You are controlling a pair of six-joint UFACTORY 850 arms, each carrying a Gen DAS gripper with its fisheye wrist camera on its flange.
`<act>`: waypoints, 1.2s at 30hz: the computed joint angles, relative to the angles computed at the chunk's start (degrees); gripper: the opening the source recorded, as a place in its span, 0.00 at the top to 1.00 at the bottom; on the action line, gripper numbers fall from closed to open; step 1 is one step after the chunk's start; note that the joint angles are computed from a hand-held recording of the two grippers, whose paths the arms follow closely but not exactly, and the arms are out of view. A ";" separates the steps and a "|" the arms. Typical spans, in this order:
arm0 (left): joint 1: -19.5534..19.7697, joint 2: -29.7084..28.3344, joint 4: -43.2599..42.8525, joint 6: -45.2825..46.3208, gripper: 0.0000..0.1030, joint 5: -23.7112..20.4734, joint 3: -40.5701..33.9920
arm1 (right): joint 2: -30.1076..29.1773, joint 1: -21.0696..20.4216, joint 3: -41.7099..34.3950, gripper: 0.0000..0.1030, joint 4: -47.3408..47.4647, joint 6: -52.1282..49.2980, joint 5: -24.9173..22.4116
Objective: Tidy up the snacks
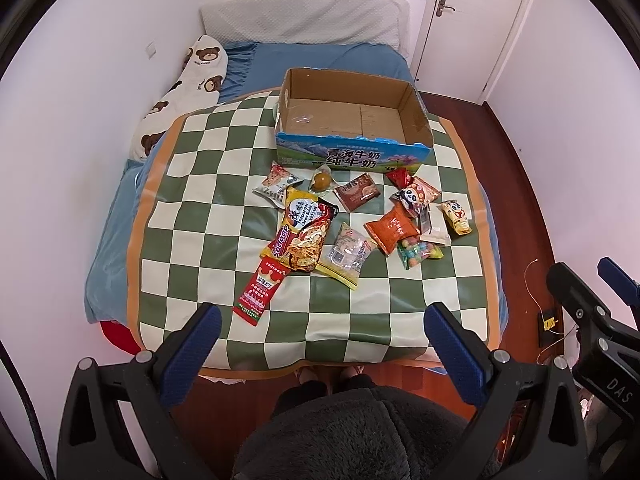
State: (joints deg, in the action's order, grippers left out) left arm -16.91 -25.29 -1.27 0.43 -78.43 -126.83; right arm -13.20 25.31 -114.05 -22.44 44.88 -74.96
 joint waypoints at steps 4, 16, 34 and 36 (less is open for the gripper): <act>0.03 1.09 -0.10 -0.04 0.00 1.43 1.99 | -0.09 -0.13 -0.20 0.00 0.06 -0.44 0.01; 0.21 1.14 -0.29 -0.03 0.00 1.56 1.90 | 0.52 -0.49 0.53 0.00 0.27 -0.77 0.64; 0.58 0.32 -0.57 -0.34 0.00 1.29 0.28 | -0.51 -0.65 -1.42 0.00 0.14 -1.48 0.37; 0.65 0.27 -0.63 -0.26 0.00 1.44 0.26 | -0.68 -0.76 -1.76 0.00 0.32 -1.66 0.33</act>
